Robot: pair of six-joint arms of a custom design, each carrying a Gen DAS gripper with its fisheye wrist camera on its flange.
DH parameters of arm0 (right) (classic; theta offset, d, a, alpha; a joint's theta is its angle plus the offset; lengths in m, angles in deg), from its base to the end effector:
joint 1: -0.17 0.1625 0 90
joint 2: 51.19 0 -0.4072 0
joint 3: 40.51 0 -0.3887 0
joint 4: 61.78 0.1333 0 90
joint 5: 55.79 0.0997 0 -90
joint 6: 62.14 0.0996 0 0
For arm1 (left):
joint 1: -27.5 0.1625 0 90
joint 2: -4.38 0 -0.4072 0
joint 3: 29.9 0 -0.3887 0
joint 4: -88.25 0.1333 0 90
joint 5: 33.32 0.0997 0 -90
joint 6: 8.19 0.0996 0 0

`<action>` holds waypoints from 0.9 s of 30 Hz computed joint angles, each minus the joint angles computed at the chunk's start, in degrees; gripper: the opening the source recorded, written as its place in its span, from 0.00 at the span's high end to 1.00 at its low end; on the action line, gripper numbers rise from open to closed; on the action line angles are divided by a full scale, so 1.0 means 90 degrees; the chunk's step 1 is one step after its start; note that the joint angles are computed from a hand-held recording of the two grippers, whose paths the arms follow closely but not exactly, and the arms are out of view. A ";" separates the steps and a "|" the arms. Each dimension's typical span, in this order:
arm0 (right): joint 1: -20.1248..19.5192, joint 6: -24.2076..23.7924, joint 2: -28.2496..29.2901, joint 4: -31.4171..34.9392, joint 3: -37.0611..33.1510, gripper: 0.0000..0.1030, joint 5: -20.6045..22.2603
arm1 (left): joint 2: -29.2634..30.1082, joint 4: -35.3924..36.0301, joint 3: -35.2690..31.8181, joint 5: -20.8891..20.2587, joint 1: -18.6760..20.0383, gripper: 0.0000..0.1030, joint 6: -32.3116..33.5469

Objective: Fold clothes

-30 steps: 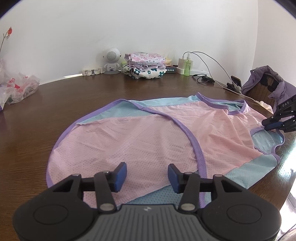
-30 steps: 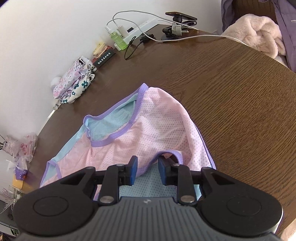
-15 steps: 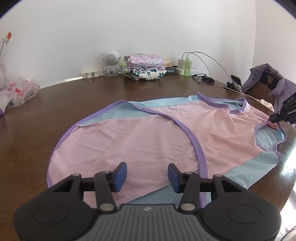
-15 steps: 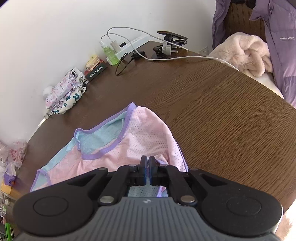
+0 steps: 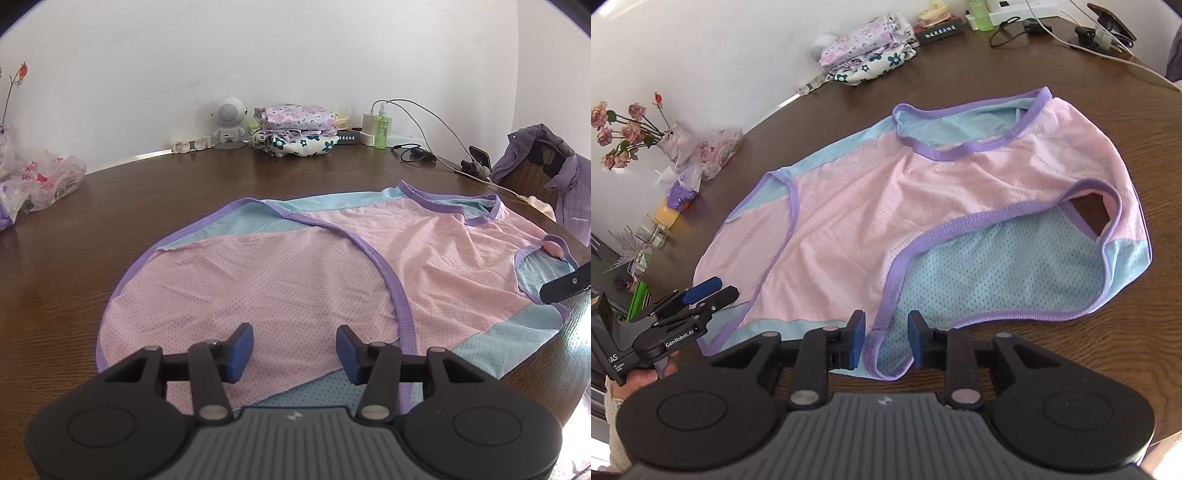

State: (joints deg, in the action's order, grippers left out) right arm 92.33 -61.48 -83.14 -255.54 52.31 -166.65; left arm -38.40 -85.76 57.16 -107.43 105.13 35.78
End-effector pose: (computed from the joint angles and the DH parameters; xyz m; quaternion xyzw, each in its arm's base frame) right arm 0.1231 -0.6670 0.0381 -0.0542 -0.9162 0.3636 0.1596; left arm 0.0037 -0.7329 0.1577 0.3983 0.8433 -0.2884 0.2167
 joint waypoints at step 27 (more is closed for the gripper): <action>0.0443 -0.1677 0.0889 -0.0186 -0.1141 0.90 -0.1618 | 0.0014 -0.0254 0.0089 -0.0080 0.0029 0.53 0.0042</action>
